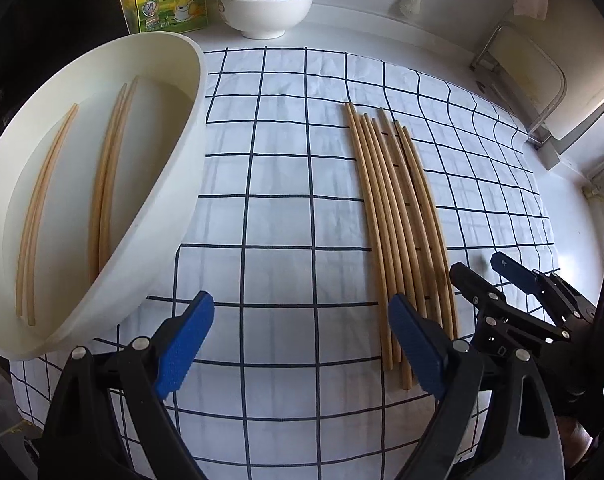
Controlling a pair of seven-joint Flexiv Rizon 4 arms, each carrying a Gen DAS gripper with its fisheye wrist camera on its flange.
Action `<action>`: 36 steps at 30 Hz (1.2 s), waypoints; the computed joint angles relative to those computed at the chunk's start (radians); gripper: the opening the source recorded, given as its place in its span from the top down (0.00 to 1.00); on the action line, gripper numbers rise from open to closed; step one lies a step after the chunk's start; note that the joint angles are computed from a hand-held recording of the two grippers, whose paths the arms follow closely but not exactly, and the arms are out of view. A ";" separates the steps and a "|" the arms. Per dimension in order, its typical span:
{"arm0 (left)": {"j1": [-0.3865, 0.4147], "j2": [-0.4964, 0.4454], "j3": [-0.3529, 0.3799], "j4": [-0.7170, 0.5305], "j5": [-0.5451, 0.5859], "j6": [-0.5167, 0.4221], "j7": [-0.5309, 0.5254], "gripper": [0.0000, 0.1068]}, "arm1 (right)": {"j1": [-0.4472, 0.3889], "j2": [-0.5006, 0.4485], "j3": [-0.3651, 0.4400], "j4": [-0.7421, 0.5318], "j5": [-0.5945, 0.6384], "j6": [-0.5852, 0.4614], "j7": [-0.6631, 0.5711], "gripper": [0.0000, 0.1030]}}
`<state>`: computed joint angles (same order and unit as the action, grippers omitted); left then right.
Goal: Organize utensils
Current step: 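Lower both open tools toward the remaining chopsticks on the cloth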
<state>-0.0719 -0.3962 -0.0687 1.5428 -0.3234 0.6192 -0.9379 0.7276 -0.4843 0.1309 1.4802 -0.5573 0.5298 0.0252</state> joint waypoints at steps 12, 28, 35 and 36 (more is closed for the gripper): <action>-0.018 -0.003 -0.007 0.021 0.006 0.038 -0.008 0.18 | 0.001 -0.002 0.000 0.004 0.005 -0.014 -0.029 0.43; -0.053 -0.041 0.000 0.007 0.072 0.103 -0.062 0.18 | -0.031 0.083 0.022 0.122 -0.020 -0.016 0.045 0.43; -0.069 -0.053 0.005 -0.003 0.113 0.121 -0.084 0.16 | -0.037 0.069 0.022 0.110 -0.031 0.000 0.033 0.43; -0.074 -0.054 0.010 -0.004 0.125 0.125 -0.095 0.16 | -0.037 0.066 0.021 0.106 -0.032 0.001 0.027 0.43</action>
